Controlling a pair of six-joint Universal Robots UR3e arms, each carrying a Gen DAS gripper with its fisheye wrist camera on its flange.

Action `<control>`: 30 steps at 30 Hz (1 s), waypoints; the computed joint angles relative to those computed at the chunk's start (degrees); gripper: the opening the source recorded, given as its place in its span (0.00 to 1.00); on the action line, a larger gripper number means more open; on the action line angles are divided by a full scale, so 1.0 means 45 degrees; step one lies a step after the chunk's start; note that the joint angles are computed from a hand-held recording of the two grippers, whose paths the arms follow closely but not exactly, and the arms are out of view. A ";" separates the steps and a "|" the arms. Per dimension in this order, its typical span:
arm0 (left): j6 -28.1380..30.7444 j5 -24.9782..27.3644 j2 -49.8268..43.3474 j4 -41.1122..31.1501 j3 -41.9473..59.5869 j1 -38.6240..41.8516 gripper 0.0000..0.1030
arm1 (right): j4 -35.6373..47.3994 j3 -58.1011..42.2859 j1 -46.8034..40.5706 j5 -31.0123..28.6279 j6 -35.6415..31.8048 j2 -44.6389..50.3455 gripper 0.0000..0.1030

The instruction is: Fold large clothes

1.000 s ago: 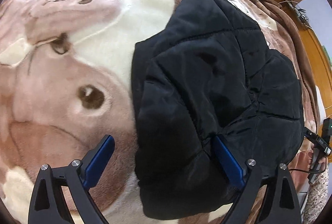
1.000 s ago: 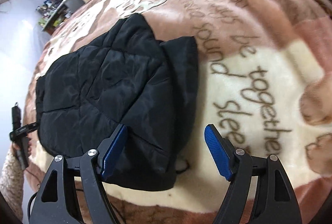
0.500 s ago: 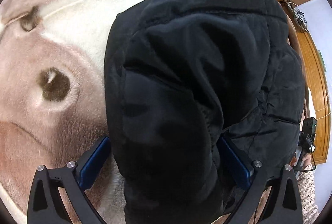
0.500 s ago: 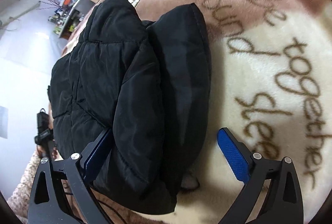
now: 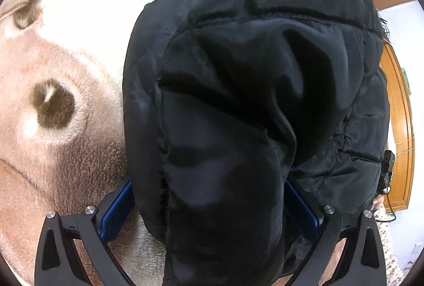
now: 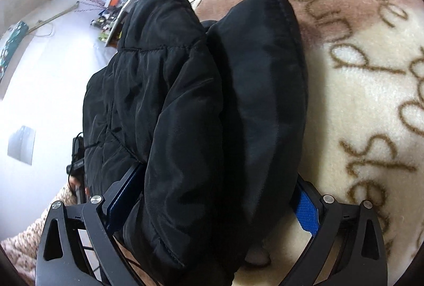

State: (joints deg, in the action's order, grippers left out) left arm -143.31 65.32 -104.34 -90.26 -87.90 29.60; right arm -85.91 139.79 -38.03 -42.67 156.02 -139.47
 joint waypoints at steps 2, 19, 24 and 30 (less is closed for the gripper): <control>-0.0067 -0.0021 -0.0353 -0.0186 0.0394 -0.0088 1.00 | -0.1320 0.0135 0.0683 0.0055 0.0362 0.0765 0.96; -0.0058 -0.0009 -0.3950 -0.3181 0.6093 -0.1446 0.74 | -0.1249 -0.0291 0.0873 -0.0902 -0.0518 0.1784 0.96; -0.0667 -0.0148 -0.3595 -0.2641 0.5786 -0.1653 0.57 | -0.0970 -0.0279 0.0799 -0.1070 -0.0347 0.1050 0.85; -0.1038 -0.0316 -0.3128 -0.2080 0.5180 -0.1683 0.48 | 0.0288 -0.0952 0.0783 -0.1084 -0.0675 0.0083 0.58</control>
State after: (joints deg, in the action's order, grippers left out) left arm -147.98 63.90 -118.42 -99.62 -64.59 22.03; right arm -84.62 135.51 -34.51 -47.55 152.98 -139.10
